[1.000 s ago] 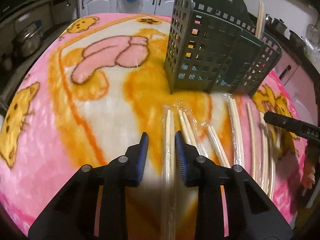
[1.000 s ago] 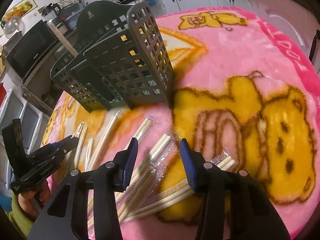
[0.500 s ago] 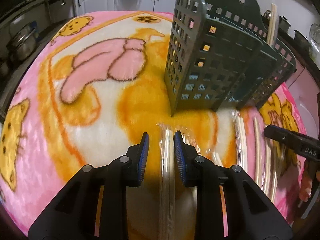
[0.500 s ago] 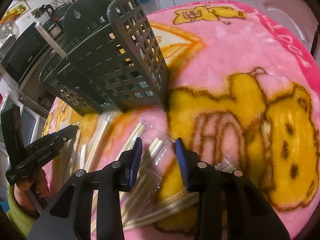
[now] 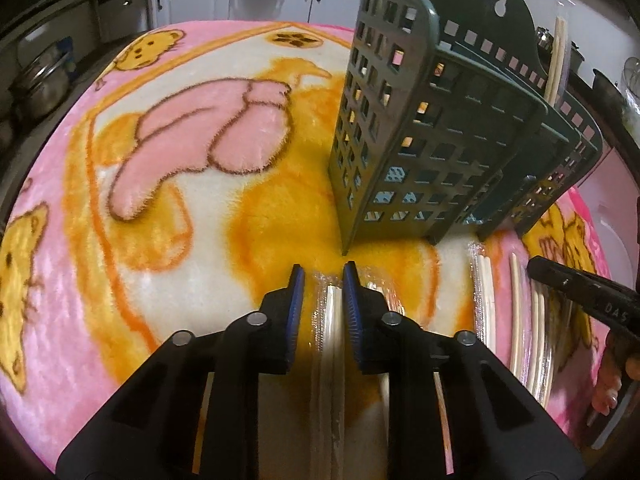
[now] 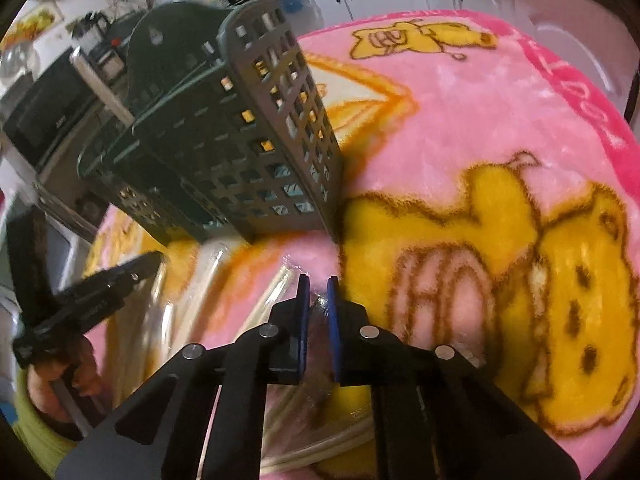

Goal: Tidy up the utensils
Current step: 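Lower the right tool onto a wrapped chopstick pair while the left tool grasps another, then lift both held chopstick pairs and carry them above the green caddy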

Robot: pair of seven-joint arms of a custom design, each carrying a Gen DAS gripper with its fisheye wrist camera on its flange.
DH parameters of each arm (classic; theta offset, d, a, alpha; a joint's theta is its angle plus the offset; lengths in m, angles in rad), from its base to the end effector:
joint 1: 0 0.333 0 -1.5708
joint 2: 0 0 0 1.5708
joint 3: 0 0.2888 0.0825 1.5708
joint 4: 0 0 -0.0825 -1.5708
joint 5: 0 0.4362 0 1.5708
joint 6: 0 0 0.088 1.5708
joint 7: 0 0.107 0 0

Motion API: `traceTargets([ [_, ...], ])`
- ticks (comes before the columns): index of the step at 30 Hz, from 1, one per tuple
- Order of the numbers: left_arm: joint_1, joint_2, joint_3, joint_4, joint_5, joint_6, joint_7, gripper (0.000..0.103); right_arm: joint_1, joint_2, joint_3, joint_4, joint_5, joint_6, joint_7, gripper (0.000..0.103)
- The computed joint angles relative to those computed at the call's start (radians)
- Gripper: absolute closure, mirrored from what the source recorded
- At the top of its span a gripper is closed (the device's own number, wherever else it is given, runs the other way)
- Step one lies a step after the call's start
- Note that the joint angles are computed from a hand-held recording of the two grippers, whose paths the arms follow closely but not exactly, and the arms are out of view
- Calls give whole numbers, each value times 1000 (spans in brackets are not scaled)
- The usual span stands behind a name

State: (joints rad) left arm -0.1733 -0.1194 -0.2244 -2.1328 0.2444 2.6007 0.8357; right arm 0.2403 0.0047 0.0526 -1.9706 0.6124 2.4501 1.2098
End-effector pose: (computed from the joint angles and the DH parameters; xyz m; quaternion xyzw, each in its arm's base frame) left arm 0.5592 -0.2433 0.4745 -0.7252 0.6184 -0.2555 0.1624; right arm 0.6170 0.1863 0.4707 -0.7511 0.5720 0.0010 0.3296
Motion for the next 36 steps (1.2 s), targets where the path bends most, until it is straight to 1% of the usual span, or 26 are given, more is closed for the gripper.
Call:
traceTargets([
  [2,0,-2,6,-4,-20,11,8,92,-2,-2,-1,1,27,6,-8,95],
  [5,3,-7,15,-13,-57,28,27,95,-3,-17,-3,-3,106,6,-59,95],
  [9,10,-31,21,-35,-90,66,41,99,5,-56,-8,-24,173,19,-124,96],
  [15,27,-102,-3,-76,-52,106,-13,99,35,-118,-24,-48,274,44,-235,96],
  [25,59,-198,-49,-94,34,162,-96,99,79,-209,-54,-80,348,50,-378,97],
  [32,57,-219,-64,-71,58,186,-82,100,108,-248,-67,-84,348,59,-455,97],
  [36,59,-218,-71,-51,68,200,-74,100,120,-266,-75,-86,359,65,-476,97],
])
